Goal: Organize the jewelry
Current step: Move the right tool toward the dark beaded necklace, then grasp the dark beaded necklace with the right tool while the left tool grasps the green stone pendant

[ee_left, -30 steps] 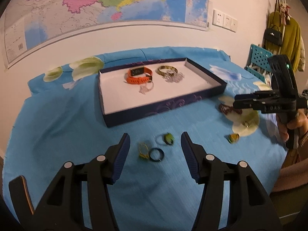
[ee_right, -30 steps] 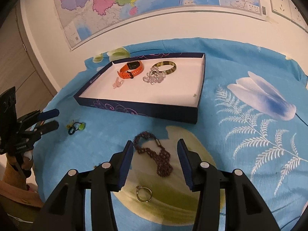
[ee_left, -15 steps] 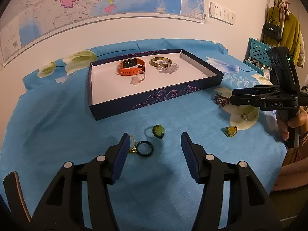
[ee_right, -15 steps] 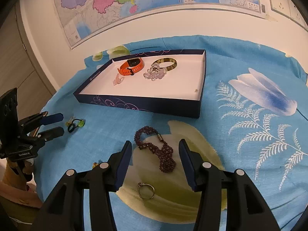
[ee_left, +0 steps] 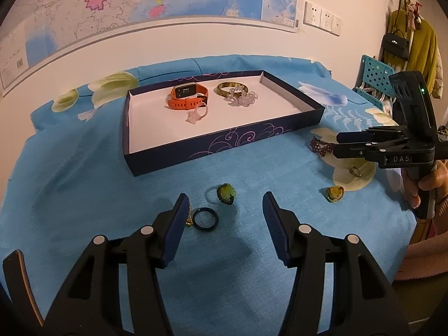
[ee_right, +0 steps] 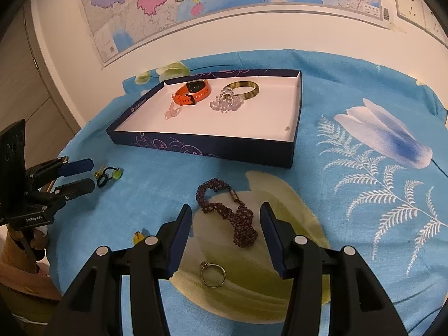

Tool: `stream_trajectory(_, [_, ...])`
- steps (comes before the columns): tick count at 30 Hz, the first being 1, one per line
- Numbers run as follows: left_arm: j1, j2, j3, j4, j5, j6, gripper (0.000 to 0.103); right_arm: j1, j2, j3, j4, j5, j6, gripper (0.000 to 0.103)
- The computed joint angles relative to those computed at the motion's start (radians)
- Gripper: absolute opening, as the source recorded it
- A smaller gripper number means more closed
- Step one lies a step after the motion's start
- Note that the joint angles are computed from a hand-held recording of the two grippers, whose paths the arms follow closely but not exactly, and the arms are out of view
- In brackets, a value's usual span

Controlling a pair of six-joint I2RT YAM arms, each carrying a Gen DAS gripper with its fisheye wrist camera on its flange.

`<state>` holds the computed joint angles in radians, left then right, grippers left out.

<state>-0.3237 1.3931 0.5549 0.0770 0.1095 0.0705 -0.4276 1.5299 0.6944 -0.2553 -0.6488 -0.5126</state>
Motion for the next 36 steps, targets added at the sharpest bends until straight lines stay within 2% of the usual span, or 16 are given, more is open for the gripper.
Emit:
stream_trajectory(13, [0.033, -0.012, -0.004, -0.003, 0.009, 0.012, 0.052, 0.023, 0.012, 0.002, 0.009, 0.025, 0.015, 0.048])
stream_trajectory(21, [-0.034, 0.099, 0.085, -0.028, -0.016, 0.028, 0.050, 0.074, -0.007, -0.010, 0.032, 0.089, 0.015, 0.047])
stream_trajectory(26, [-0.029, 0.140, 0.119, -0.051, 0.003, 0.025, 0.047, 0.108, -0.023, -0.026, 0.063, 0.147, 0.015, 0.030])
stream_trajectory(28, [-0.026, 0.159, 0.134, -0.066, 0.009, 0.022, 0.044, 0.109, -0.024, -0.027, 0.068, 0.156, 0.017, 0.013])
stream_trajectory(30, [-0.018, 0.174, 0.146, -0.079, 0.019, 0.020, 0.035, 0.103, -0.015, -0.018, 0.059, 0.143, 0.014, 0.012])
stream_trajectory(34, [-0.005, 0.193, 0.162, -0.095, 0.038, 0.015, 0.029, 0.093, -0.017, -0.017, 0.062, 0.126, 0.019, 0.009])
stream_trajectory(36, [-0.003, 0.195, 0.165, -0.097, 0.040, 0.012, 0.019, 0.085, -0.017, -0.013, 0.055, 0.109, 0.018, 0.009])
